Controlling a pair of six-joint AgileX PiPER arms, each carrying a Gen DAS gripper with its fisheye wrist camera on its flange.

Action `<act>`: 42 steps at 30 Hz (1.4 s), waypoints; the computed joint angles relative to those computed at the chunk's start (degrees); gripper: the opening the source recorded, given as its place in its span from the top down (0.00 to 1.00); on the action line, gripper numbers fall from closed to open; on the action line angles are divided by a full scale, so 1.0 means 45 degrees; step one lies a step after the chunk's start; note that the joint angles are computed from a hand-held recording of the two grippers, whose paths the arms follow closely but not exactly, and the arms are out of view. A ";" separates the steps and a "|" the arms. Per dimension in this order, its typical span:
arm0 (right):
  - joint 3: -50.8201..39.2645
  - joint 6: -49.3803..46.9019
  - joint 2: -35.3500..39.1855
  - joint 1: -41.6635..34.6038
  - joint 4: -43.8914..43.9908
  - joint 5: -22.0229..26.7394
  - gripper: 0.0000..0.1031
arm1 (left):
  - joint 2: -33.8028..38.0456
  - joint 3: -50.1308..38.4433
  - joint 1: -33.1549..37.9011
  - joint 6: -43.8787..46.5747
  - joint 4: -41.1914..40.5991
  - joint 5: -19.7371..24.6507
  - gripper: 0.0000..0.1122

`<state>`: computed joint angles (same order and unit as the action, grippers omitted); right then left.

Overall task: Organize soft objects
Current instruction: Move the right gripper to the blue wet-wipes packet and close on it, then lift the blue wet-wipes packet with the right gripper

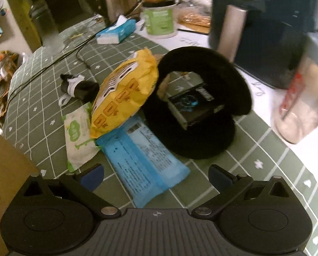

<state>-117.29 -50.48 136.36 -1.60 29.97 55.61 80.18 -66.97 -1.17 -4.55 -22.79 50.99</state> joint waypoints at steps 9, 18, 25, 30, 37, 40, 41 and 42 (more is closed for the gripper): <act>-0.0779 -0.0789 0.0899 0.0784 -0.0780 -0.0110 0.01 | -0.0246 0.0316 -0.0056 -0.1130 0.0528 -0.0109 0.24; -0.0165 -0.0905 0.0870 0.1326 -0.1855 -0.1325 0.14 | -0.0240 0.0360 -0.0185 -0.1536 0.0726 -0.0218 0.24; 0.0086 -0.1371 0.0547 0.1226 -0.2422 -0.0752 0.22 | -0.0135 0.0271 -0.0243 -0.1262 0.0548 -0.0258 0.24; 0.0292 -0.1429 0.0253 0.0959 -0.2852 -0.0182 0.23 | -0.0096 0.0215 -0.0275 -0.1029 0.0407 -0.0319 0.24; 0.0556 -0.2446 -0.0108 0.0768 -0.3355 0.0487 0.20 | -0.0068 0.0204 -0.0300 -0.0856 0.0257 -0.0436 0.24; 0.0456 -0.2889 -0.0021 0.0870 -0.3442 0.0560 0.19 | 0.0009 0.0165 -0.0337 -0.0820 0.0214 -0.0447 0.24; 0.0405 -0.2984 0.0026 0.0906 -0.3437 0.0615 0.18 | -0.0002 0.0169 -0.0353 -0.0799 0.0211 -0.0451 0.24; 0.0316 -0.3076 0.0104 0.0944 -0.3400 0.0696 0.18 | -0.0033 0.0182 -0.0355 -0.0768 0.0199 -0.0450 0.24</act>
